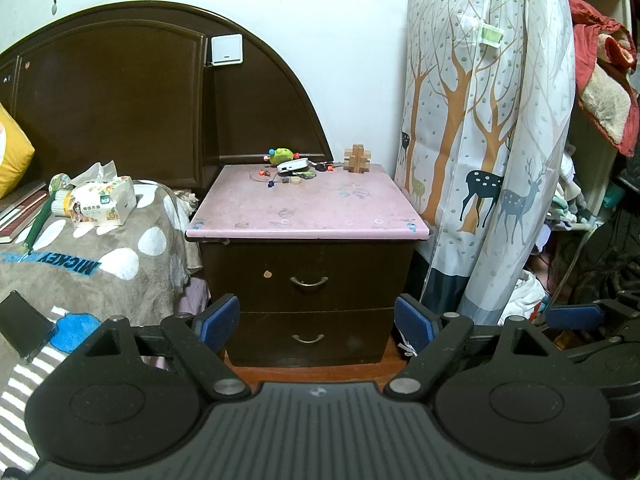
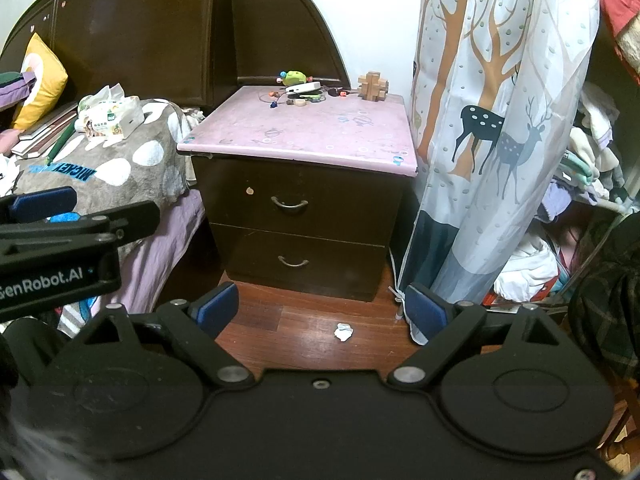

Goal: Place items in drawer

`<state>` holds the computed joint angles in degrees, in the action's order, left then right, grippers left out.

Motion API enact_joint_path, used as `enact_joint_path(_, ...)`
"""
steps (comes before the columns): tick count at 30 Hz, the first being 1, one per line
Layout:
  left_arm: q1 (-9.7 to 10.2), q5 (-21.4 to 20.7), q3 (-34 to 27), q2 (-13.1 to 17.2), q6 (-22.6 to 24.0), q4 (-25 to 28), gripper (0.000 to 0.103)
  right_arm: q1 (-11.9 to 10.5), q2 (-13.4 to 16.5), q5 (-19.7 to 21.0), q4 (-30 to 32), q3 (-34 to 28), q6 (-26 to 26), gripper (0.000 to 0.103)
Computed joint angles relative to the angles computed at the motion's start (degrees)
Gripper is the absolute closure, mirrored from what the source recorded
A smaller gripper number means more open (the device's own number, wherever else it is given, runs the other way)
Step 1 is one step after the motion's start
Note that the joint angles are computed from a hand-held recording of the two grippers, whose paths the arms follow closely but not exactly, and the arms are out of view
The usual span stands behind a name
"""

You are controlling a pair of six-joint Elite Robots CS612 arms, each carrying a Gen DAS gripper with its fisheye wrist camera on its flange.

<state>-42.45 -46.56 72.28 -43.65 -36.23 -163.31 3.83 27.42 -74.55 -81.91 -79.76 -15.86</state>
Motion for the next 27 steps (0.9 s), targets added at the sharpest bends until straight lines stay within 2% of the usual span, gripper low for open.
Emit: enact_joint_path(27,0.14,-0.5,-0.5,0.2,0.3,0.4,0.018,-0.2,-0.2,0.3,0.1,0.5,-0.4,0.011)
